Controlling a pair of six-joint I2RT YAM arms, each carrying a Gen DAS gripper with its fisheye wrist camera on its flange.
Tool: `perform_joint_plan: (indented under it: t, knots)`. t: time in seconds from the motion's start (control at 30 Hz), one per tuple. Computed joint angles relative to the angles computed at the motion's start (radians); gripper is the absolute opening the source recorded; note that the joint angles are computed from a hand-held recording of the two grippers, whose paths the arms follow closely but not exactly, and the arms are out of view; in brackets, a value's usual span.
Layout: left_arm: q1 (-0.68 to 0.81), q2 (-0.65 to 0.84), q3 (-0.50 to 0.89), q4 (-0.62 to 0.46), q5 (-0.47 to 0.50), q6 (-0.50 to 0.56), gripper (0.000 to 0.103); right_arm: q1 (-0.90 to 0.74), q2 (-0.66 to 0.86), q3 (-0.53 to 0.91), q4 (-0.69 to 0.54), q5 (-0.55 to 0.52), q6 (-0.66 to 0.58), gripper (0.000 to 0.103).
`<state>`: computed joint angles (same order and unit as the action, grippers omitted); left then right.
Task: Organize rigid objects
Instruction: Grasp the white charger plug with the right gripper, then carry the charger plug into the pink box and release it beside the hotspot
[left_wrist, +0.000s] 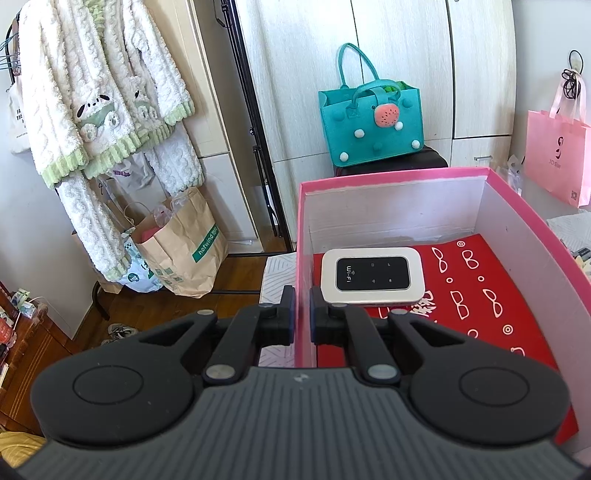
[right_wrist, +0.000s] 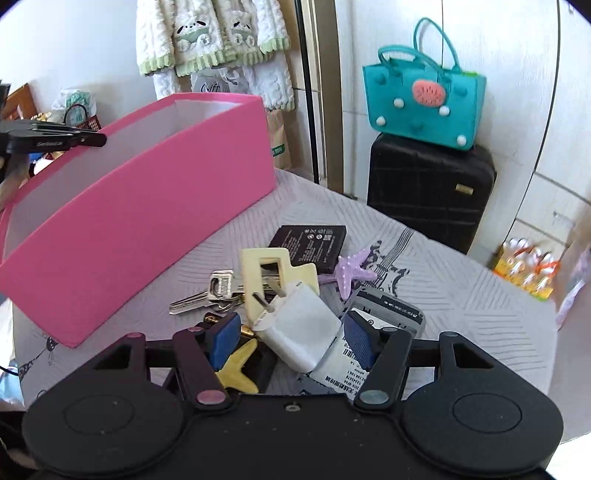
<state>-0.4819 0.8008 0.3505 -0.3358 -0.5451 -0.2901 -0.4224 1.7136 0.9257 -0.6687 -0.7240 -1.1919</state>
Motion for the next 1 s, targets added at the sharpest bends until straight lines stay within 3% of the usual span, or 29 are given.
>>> perform_joint_plan:
  t: [0.2,0.4,0.63,1.0]
  knots:
    - [0.000,-0.003,-0.005,0.005,0.002,-0.002,0.007,0.007,0.052,0.004,0.029,-0.014,0.043,0.068]
    - [-0.002,-0.004,-0.006,0.005,0.001,-0.002,0.007,0.013,0.017,-0.022,0.052,0.004,0.097,0.059]
    - [0.000,-0.001,-0.005,0.007,0.002,-0.002,0.007,0.002,-0.075,-0.105,0.115,-0.015,0.109,0.059]
    - [0.004,-0.052,-0.021,0.000,-0.017,-0.005,0.004,0.039,-0.305,-0.125,0.014,-0.099,0.102,0.059]
